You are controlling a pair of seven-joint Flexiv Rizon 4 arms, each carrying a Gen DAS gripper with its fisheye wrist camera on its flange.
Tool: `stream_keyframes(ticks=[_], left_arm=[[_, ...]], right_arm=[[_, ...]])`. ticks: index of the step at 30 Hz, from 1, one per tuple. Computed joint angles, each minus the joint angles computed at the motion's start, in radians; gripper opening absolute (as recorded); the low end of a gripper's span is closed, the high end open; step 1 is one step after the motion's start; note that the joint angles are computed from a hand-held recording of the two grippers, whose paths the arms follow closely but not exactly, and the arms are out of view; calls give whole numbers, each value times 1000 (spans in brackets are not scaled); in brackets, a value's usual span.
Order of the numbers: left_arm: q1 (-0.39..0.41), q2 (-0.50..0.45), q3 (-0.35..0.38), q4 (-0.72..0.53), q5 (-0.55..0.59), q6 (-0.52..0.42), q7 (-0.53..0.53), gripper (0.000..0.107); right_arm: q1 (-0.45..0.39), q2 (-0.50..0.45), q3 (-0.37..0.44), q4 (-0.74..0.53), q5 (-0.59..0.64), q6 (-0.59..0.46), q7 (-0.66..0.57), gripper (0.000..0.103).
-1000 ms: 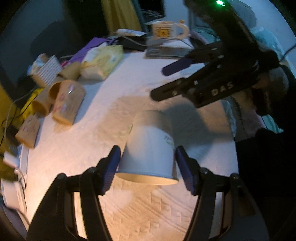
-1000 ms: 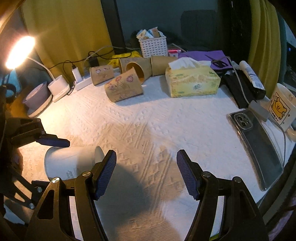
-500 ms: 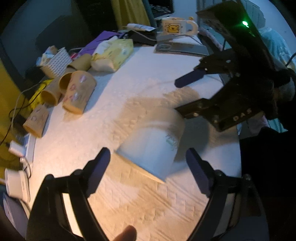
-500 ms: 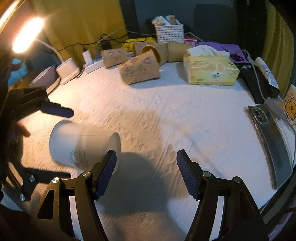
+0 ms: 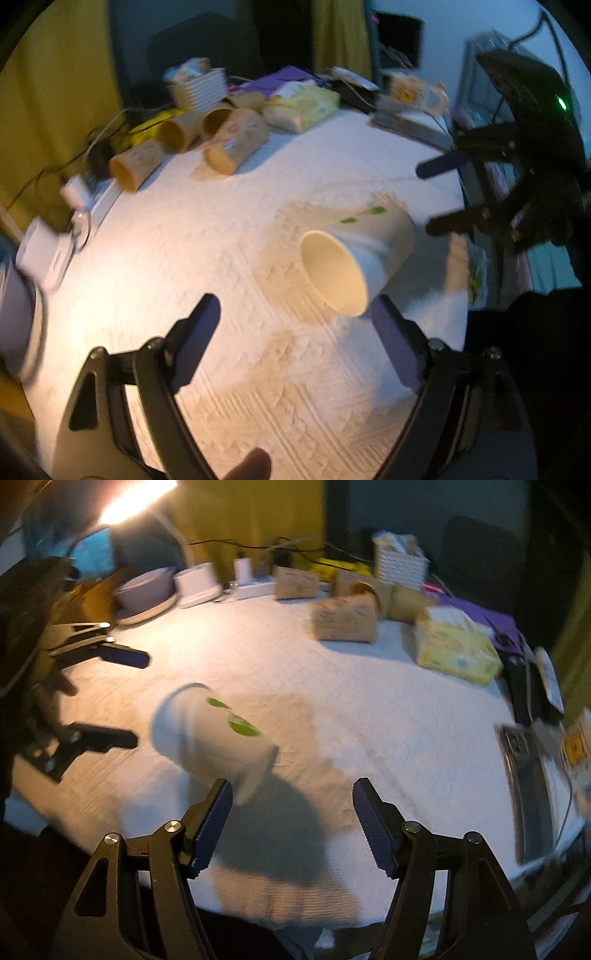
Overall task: Flip cup upright
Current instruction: 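Lift the white cup with the right gripper and rotate it rim-up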
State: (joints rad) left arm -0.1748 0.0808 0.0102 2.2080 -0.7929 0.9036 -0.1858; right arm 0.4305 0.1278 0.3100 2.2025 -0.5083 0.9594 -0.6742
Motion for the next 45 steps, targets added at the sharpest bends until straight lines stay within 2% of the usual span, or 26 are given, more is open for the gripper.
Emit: stream_keyframes(ticks=[7, 13, 15, 22, 24, 27, 29, 35, 45], left_arm=[[-4, 36, 28, 62, -222, 29, -19, 85], [-8, 48, 29, 92, -400, 57, -12, 85], [-4, 46, 32, 93, -438, 41, -14, 85], [11, 21, 21, 85, -475, 45, -15, 85], [12, 11, 14, 84, -489, 74, -17, 85], [5, -11, -3, 86, -488, 179, -40, 85], [11, -28, 1, 78, -489, 186, -70, 85], [28, -53, -1, 63, -527, 208, -109, 85], [5, -59, -23, 57, -572, 297, -150, 85]], right_arm=[[57, -115, -13, -143, 23, -107, -283, 71], [95, -215, -21, -273, 86, -232, -511, 71], [108, -251, -24, -320, 104, -284, -573, 71], [141, -357, -47, -459, 121, -457, -711, 71], [146, -382, -54, -495, 129, -502, -736, 71], [148, -413, -60, -545, 153, -550, -769, 71], [145, -428, -64, -566, 172, -558, -785, 69], [122, -443, -81, -580, 214, -429, -746, 67], [57, -438, -131, -436, 214, 63, -455, 67]])
